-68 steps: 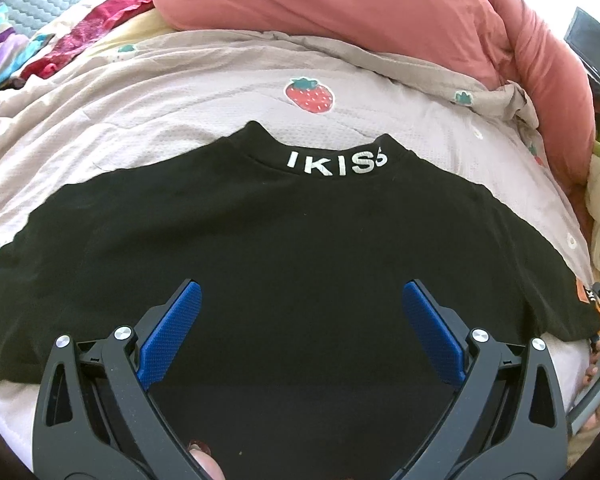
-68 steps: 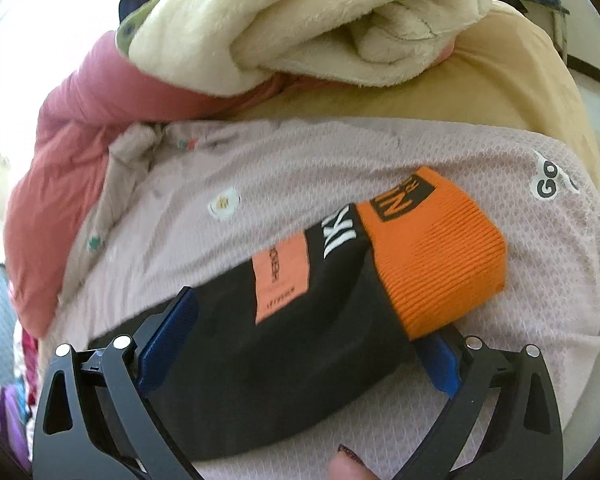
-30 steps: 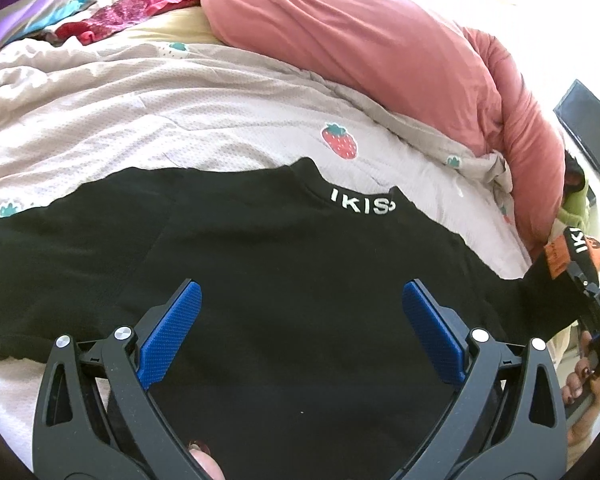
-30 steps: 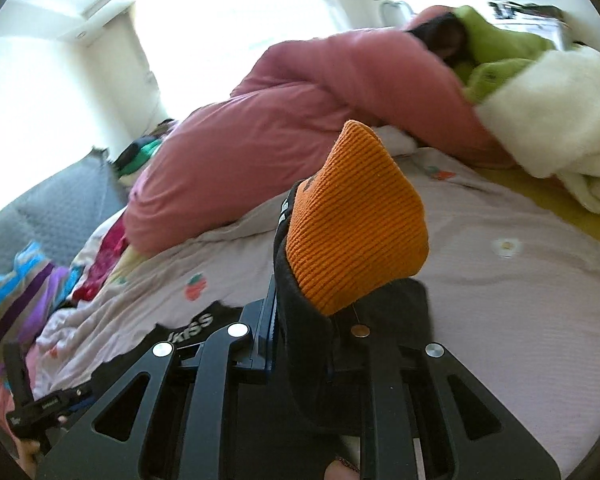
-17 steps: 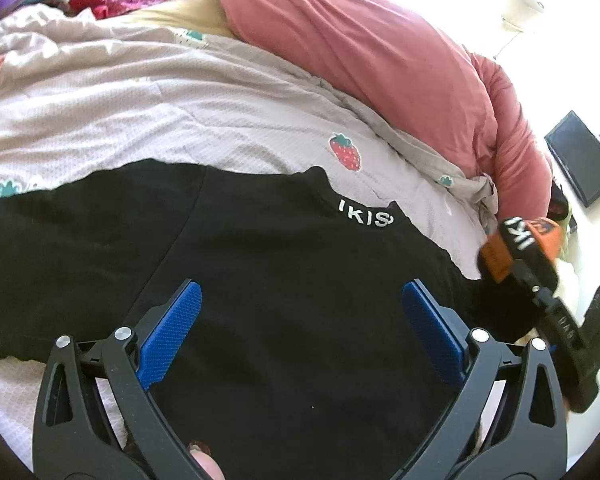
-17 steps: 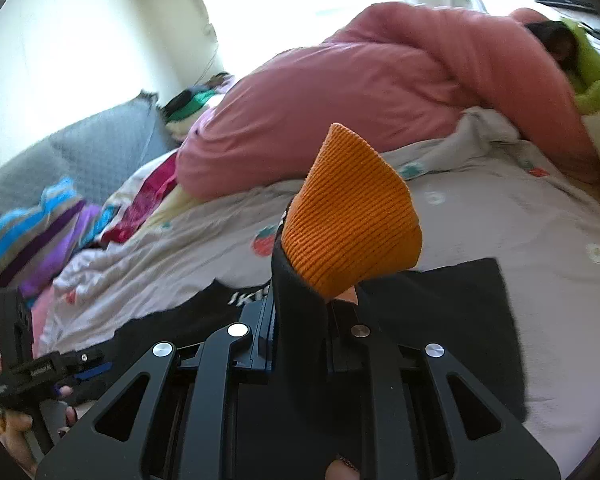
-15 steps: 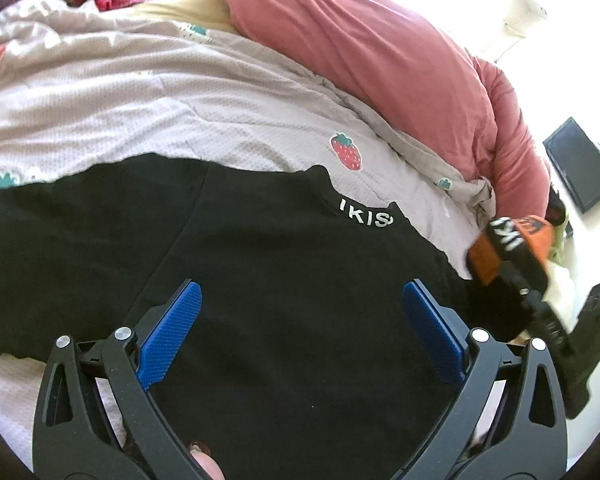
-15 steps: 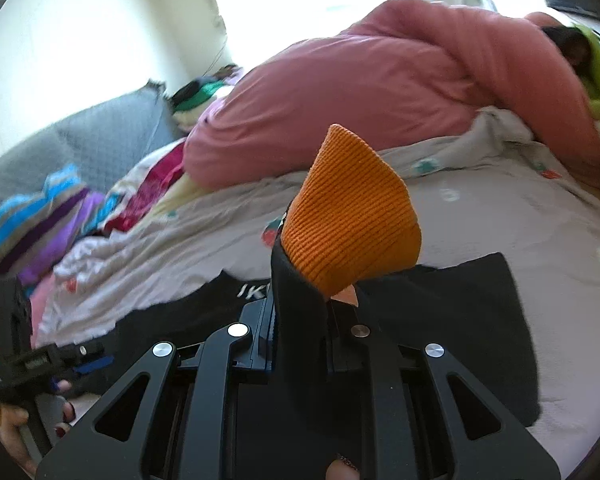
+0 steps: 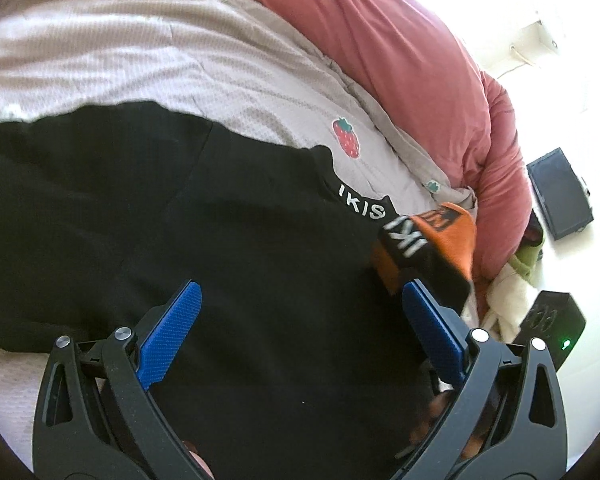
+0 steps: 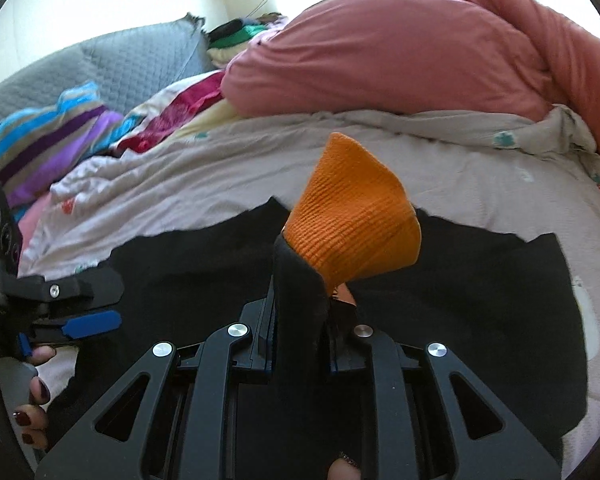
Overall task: Fold small clothes
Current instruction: 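Carry the sleeve across the shirt body and open the right gripper, then grasp the folded orange cuff with the left gripper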
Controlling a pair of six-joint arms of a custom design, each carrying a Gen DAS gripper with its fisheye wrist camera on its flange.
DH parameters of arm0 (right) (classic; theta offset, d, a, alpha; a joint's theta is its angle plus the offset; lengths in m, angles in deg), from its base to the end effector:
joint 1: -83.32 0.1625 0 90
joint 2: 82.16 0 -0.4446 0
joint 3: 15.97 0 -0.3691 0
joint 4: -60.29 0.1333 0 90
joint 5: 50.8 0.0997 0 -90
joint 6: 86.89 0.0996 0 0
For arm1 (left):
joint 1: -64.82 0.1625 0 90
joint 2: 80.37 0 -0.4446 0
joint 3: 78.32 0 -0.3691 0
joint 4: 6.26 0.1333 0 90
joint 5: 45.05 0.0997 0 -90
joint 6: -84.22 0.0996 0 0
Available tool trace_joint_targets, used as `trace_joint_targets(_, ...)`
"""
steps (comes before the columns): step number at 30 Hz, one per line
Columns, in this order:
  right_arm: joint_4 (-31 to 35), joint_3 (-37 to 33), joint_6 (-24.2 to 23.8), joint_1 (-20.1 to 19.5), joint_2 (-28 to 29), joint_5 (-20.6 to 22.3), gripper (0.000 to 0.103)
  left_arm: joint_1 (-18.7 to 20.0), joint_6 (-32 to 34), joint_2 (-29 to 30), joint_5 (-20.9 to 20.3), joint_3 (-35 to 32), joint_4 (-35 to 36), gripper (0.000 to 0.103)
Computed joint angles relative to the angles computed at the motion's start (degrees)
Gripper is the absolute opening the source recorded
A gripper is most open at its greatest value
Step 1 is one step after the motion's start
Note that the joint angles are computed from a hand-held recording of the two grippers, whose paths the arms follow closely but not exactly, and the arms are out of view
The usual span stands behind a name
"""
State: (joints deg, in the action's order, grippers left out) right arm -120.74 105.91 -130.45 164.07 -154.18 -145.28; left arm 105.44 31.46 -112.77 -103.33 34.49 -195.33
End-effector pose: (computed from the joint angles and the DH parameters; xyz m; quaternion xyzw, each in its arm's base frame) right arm 0.0410 -0.5291 0.2941 0.2628 -0.8979 0.2984 0.1890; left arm -0.3030 -0.5045 -0.0116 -0.0723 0.9475 -0.3078 0.0481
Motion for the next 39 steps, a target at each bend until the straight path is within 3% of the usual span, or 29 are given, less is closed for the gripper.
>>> trace_joint_targets(2,0.7,0.3,-0.6,0.2,0.3,-0.2,0.020,0.3,-0.1,0.2,-0.6,0.0,-0.5,0.095)
trace_joint_targets(7,3.2,0.9,-1.8,0.1,0.0,0.6,0.041,1.0,-0.4,0.6,-2.3,0.7,-3.9,0.095)
trace_joint_targets(11,7.1,1.8,-2.6,-0.5,-2.4,2.2,0.053,1.4,-0.9,1.0,-3.6,0.9,-5.6,0.095)
trace_joint_targets(20,10.8,3.8,-1.8,-4.0,-10.2,6.8,0.056,1.3,-0.2,1.8,-5.6,0.4,-7.2,0.094)
trace_joint_targets(30,12.2,3.3,1.9,-8.7,-13.9,9.0,0.057,-0.1,-0.5,2.7,-7.9,0.1,-8.4,0.091)
trace_joint_targets(34,12.4,3.2,2.4,-10.1,-15.0,9.9,0.057,0.2,-2.1,4.1,-9.6,-1.0,-7.4,0.082)
trace_joint_targets(38,12.1,3.3,3.0,-11.4,-16.2,10.7,0.057,0.7,-3.0,5.4,-8.5,-2.2,-5.2,0.054)
trace_joint_targets(39,12.0,3.3,3.0,-11.6,-16.4,10.8,0.057,0.9,-2.7,5.6,-8.7,-2.4,-5.3,0.052)
